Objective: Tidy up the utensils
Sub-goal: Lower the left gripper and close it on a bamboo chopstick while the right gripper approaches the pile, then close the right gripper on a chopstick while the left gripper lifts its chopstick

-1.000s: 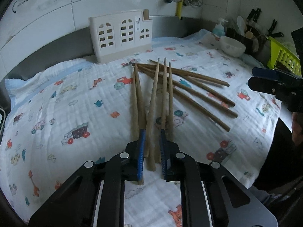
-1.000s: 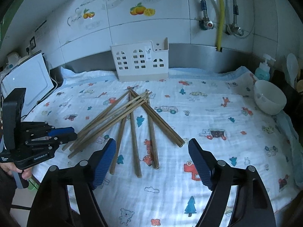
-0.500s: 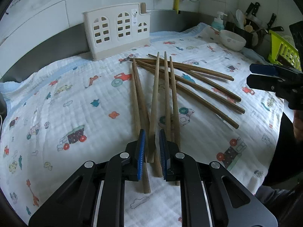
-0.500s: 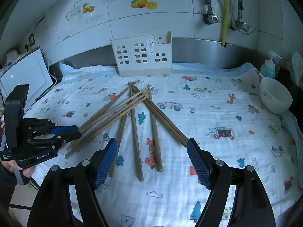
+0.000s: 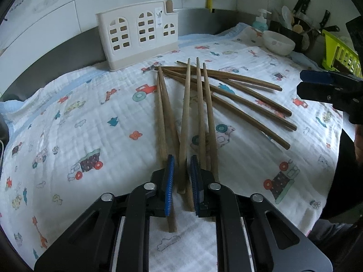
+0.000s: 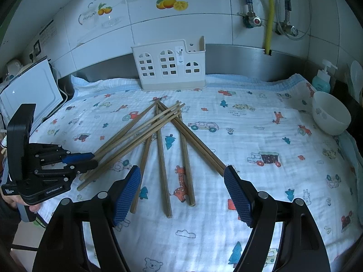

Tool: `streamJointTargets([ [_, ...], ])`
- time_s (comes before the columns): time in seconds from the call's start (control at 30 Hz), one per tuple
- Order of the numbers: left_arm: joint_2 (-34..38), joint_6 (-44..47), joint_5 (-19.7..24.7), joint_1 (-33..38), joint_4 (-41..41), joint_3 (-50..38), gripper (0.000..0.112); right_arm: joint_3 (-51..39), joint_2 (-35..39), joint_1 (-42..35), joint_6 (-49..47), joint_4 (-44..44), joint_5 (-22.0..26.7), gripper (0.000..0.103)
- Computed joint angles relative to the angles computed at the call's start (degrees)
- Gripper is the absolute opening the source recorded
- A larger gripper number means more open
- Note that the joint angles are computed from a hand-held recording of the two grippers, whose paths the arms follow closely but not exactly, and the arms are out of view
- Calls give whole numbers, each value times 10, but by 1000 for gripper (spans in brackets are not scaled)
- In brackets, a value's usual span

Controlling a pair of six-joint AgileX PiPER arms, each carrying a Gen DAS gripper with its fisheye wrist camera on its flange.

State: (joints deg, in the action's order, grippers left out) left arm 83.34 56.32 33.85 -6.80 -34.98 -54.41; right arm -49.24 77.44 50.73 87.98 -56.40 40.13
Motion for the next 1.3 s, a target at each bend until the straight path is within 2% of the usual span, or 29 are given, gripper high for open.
streamJointTargets([
  [0.23,-7,13,5,11,-22,-3,6,2,0,1,9,-7,-1,73],
  [0.3,-14,23,18,21,-40,-6,5,2,2,3,10,-7,-1,73],
  [0.37,-22,31,28,31,-61,-8,5,1,4,2,7,-5,-4,69],
  [0.53,-43,49,52,46,-100,-10,5,0,12,4,12,-5,-13,67],
  [0.63,-47,55,67,59,-127,-15,5,0,14,2,9,-2,-17,63],
  [0.87,-52,63,78,76,-172,-27,5,15,8,-46,-15,9,-25,54],
  [1.03,-47,61,78,74,-178,-35,5,23,-2,-92,-51,27,-54,50],
  [1.23,-48,56,89,87,-180,-43,5,22,5,-98,-64,31,-81,49],
  [1.3,-49,55,92,92,-180,-44,5,20,10,-108,-74,36,-84,45],
])
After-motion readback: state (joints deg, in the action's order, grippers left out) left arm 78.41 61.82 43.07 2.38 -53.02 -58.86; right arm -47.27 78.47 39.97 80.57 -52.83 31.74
